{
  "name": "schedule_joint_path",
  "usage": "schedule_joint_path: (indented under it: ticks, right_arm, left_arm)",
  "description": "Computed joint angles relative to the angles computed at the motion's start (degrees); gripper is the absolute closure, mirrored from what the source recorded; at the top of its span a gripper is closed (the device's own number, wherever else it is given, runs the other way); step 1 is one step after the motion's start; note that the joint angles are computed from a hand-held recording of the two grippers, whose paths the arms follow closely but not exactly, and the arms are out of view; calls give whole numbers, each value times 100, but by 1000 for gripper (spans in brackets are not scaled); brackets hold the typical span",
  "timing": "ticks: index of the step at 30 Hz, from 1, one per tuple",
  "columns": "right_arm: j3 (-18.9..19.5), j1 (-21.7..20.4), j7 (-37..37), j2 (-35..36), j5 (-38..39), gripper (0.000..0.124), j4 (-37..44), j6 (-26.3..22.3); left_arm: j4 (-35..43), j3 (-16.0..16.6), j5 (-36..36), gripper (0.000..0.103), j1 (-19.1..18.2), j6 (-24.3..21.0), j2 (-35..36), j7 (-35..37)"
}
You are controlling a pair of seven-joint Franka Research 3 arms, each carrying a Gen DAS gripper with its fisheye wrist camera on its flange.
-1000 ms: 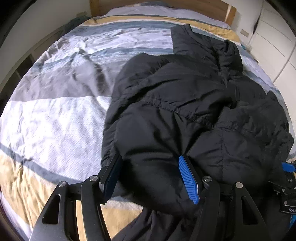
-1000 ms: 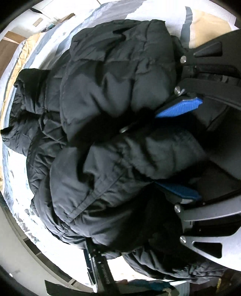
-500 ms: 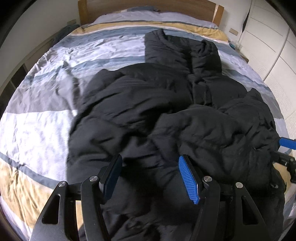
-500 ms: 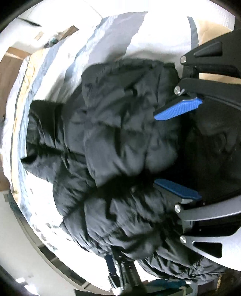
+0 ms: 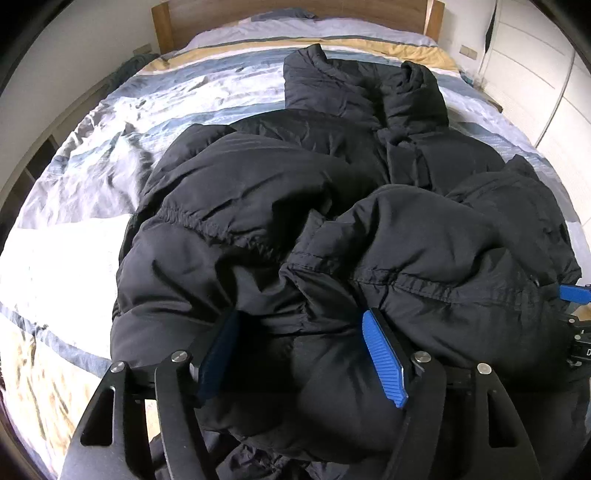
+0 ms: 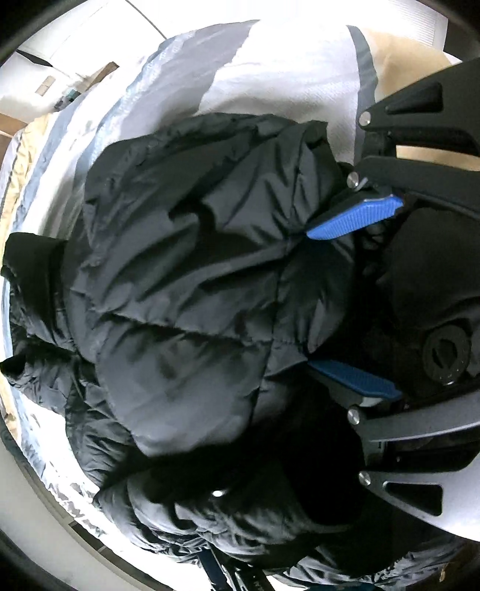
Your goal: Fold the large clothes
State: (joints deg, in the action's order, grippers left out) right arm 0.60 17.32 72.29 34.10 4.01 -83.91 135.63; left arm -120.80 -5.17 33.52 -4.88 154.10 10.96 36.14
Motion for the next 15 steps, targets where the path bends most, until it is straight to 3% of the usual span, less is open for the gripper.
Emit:
schedule_joint_path:
  ticks: [15]
  right_arm:
    - [144, -102, -301, -324, 238, 59, -26, -87]
  left_arm:
    - [118, -26, -125, 30, -4, -220, 44, 66]
